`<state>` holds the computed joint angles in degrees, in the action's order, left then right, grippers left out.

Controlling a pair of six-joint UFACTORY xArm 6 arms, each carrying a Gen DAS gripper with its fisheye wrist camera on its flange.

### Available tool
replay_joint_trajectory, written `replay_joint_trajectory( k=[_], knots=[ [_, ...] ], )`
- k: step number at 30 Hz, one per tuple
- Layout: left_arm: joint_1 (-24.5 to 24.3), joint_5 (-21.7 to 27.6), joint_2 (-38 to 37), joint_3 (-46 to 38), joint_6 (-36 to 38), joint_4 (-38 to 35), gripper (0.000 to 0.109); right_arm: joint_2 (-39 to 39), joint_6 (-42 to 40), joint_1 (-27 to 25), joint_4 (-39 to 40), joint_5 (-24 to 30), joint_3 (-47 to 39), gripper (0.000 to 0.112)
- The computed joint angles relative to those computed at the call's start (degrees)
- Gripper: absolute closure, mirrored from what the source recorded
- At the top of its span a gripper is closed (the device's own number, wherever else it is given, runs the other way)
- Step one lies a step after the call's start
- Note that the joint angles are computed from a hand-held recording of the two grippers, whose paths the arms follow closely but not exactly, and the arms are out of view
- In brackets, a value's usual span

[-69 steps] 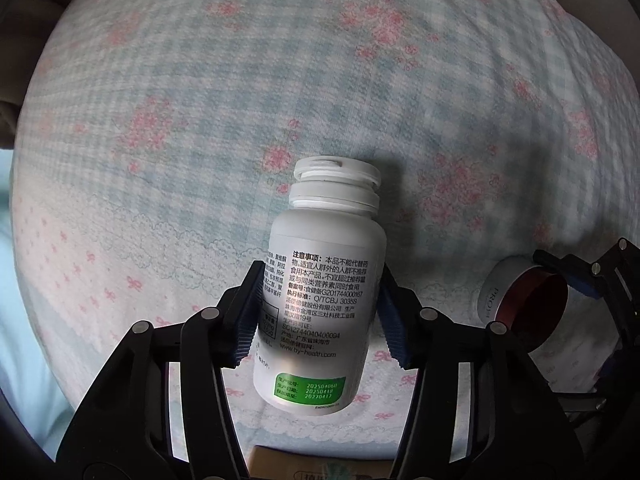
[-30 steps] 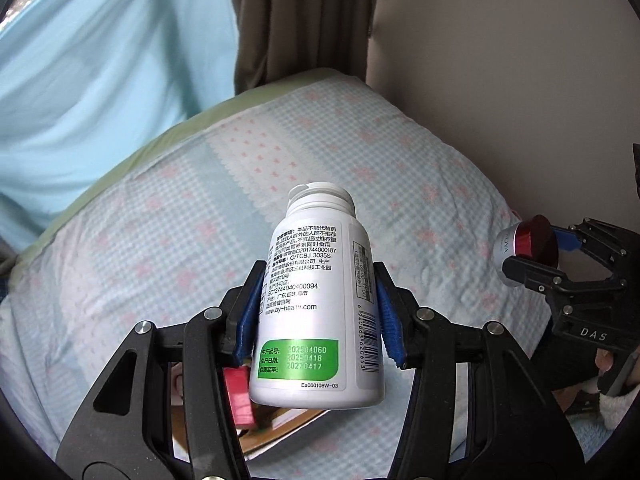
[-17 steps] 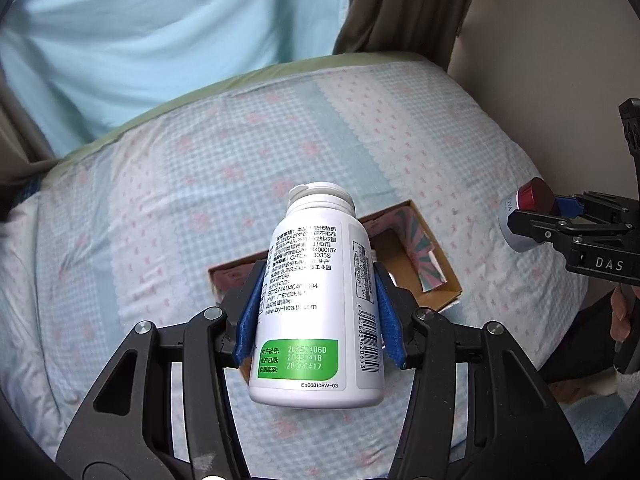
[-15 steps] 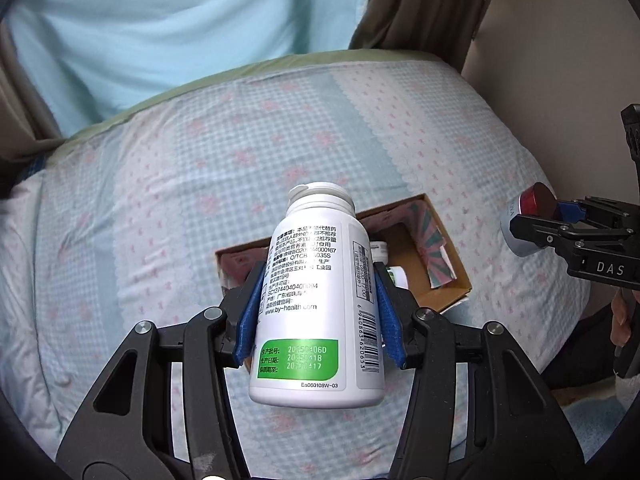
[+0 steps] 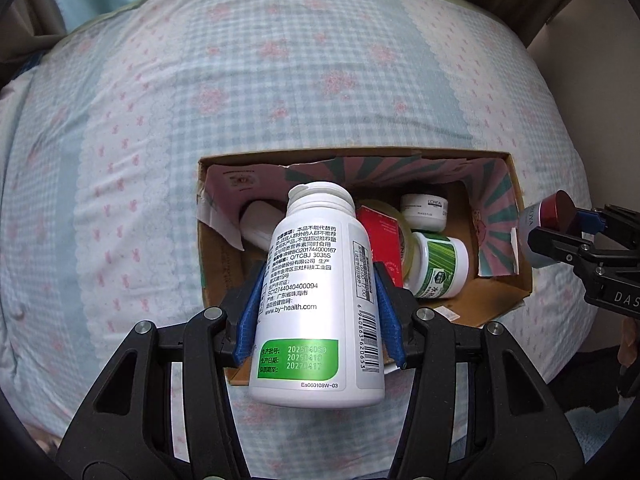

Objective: Organize rigid objects

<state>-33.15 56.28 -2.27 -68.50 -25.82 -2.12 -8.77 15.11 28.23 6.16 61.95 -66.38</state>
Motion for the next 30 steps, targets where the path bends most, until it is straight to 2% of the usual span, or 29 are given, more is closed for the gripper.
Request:
replay_joint_trajectory(
  k=[6, 10, 13, 14, 15, 16, 17, 21, 30],
  knots=[
    [0.8, 2.8, 7.7, -6.5, 4.6, -2.6, 0.061, 6.5, -3.4, -1.1, 0.9, 1.2, -3.6, 0.061],
    [1.4, 4.6, 11.2, -10.0, 6.7, -2.8, 0.061, 9.3, -3.0, -2.3, 1.6, 1.2, -4.9, 0.061],
    [1.9, 9.0, 14.8, -14.2, 10.4, -4.5, 0.059, 12.0, -3.1, -3.4, 3.9, 2.2, -6.6, 0.06],
    [1.9, 9.8, 15.3, -15.0, 11.6, -4.9, 0.041, 12.4, -3.5, -3.8, 5.3, 2.0, -6.7, 0.06],
    [1.6, 10.7, 15.7, -15.7, 12.0, -4.1, 0.006, 12.7, -4.0, -4.0, 6.4, 1.8, -6.6, 0.057],
    [1.2, 10.9, 15.6, -15.7, 11.8, -2.5, 0.007, 12.7, -4.2, -4.2, 6.9, 1.1, -6.4, 0.041],
    [1.0, 11.1, 15.3, -15.7, 12.5, -2.2, 0.006, 12.4, -3.8, -4.0, 6.0, 0.6, -6.2, 0.011],
    [1.2, 10.8, 14.3, -14.1, 12.2, -2.9, 0.006, 11.8, -2.6, -3.1, 1.6, 0.8, -7.0, 0.009],
    [0.3, 10.5, 10.4, -12.0, 10.1, -2.6, 0.006, 8.9, -0.4, -2.8, 1.4, 1.1, -4.9, 0.009]
  ],
)
